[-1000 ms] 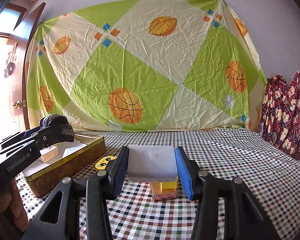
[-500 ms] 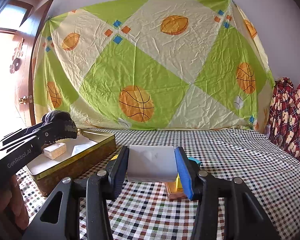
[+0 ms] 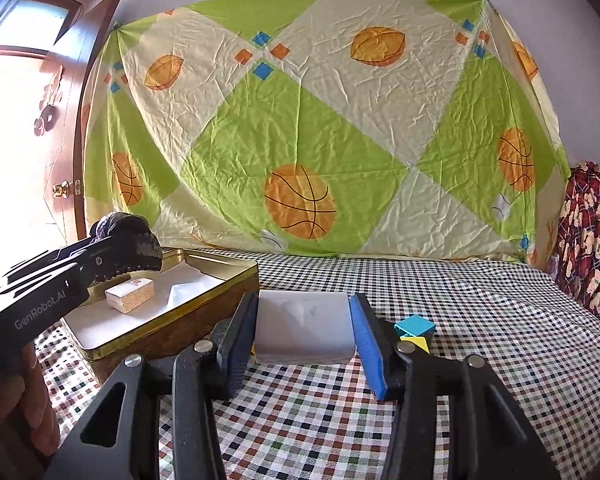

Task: Organize rigid objects
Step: 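Lower the grey plush over the tin with the left tool while the right tool lowers the white block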

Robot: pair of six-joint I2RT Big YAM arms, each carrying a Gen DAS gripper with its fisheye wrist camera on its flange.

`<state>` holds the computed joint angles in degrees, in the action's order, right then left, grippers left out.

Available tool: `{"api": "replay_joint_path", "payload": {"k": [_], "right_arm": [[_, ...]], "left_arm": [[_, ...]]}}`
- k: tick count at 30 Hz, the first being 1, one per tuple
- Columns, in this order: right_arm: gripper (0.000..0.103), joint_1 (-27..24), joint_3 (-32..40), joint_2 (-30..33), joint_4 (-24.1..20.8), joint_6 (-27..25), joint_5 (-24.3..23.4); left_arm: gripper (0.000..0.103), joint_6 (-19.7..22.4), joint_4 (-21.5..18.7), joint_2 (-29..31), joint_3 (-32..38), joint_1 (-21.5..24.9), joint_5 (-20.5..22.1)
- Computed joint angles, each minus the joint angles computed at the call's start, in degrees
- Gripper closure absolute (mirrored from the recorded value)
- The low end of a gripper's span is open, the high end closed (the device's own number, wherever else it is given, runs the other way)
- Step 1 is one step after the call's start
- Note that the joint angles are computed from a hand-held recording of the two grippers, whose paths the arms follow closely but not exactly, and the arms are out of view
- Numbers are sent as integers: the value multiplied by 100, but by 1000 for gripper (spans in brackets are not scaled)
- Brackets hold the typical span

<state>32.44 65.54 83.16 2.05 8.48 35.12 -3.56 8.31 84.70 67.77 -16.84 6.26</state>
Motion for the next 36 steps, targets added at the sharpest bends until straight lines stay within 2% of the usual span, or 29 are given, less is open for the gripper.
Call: {"api": "replay_joint_path", "payload": {"k": [20, 36], "right_arm": [[53, 215, 404, 341, -138, -140, -193], [53, 268, 681, 509, -307, -95, -509]], "left_arm": [[77, -104, 61, -75, -149, 325, 110], [77, -154, 99, -30, -132, 581, 19]]}}
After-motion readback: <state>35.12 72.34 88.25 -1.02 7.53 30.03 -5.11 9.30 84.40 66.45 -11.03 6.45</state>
